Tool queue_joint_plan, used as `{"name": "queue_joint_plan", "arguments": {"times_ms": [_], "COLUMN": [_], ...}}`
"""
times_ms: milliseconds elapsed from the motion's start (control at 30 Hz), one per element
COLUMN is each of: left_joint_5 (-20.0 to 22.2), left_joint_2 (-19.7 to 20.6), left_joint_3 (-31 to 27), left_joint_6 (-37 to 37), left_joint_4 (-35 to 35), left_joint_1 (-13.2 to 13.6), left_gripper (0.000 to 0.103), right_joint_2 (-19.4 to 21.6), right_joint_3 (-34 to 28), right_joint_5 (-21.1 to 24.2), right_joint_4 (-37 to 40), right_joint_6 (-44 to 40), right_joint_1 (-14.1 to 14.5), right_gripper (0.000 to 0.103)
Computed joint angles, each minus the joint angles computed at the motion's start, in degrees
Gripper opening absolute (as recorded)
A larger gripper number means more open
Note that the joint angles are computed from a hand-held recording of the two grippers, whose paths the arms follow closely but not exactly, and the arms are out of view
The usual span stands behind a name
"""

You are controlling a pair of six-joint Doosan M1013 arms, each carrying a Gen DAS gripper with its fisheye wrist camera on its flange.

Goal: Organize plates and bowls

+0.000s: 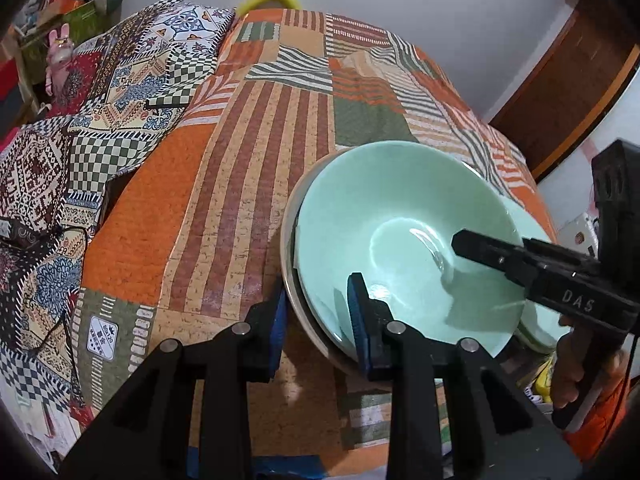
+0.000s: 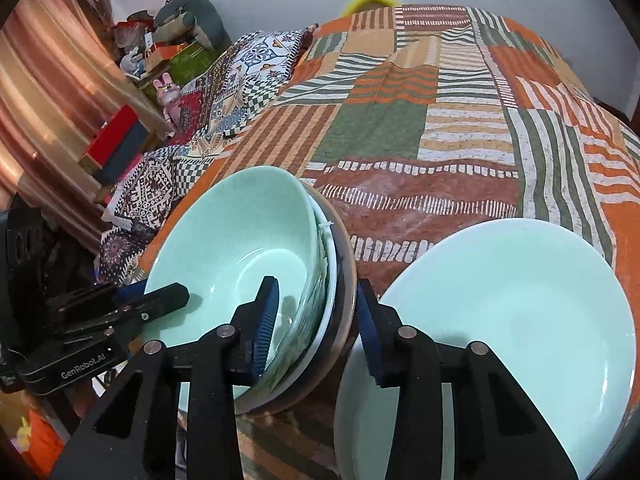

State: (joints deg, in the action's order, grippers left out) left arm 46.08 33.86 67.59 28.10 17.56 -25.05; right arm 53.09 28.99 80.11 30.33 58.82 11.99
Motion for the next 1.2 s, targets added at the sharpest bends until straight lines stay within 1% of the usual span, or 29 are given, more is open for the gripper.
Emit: {"name": "queue_joint_plan", "arguments": {"times_ms": [200,367,533,800,900,1033,1133,1200], "left_joint_5": [1.2,2.5,3.4,3.9,5.0,6.1,8.0,8.5], "left_joint_2": [-0.8,-1.6,-1.6,0.0,1.4,3.3,5.6,6.6], "left_joint_3": [0.2,-0.4,-2.0,-7.0,-10.0,-13.9,-17.8,-19.5], "left_joint_6": [-4.6,-6.3,-6.5,-3.2,-1.1,2.1,5.0,6.3], "left_joint_4": [4.2,7.9,9.7,10.2,10.0,8.1,6.8,5.4], "left_joint_1": [-0.6,-1.4,-2.2,-4.0,-4.8,-5.6,-6.3,-6.4], "left_gripper": [0.029,0.029,0.029,0.029,0.029,0.029,0.029,0.029], "right_joint_2": [-1.1,-1.9,-4.0,-7.0,-7.6,-8.7,-9.3,-9.6], "right_joint_3": [1.8,2.5,4.8,8.2,8.7,10.3,11.4,12.1], "right_joint_5": [-0.1,-0.8,-3.4,-7.7,-8.8,-10.6,-11.8,-12.5], "right_joint_4": [1.0,3.1,5.0,7.2,7.6,8.5,8.7,8.2], "right_joint_6": [-0.6,-0.9,-2.1,-3.3,-3.4,-3.9,-4.1,-3.7], "right_joint_1": [0.0,-0.3,-1.1,-3.4,-4.4,-5.9,-7.0,-7.6], "right_gripper": [0.033,0.033,0.033,0.033,0.033,0.033,0.033,0.033]}}
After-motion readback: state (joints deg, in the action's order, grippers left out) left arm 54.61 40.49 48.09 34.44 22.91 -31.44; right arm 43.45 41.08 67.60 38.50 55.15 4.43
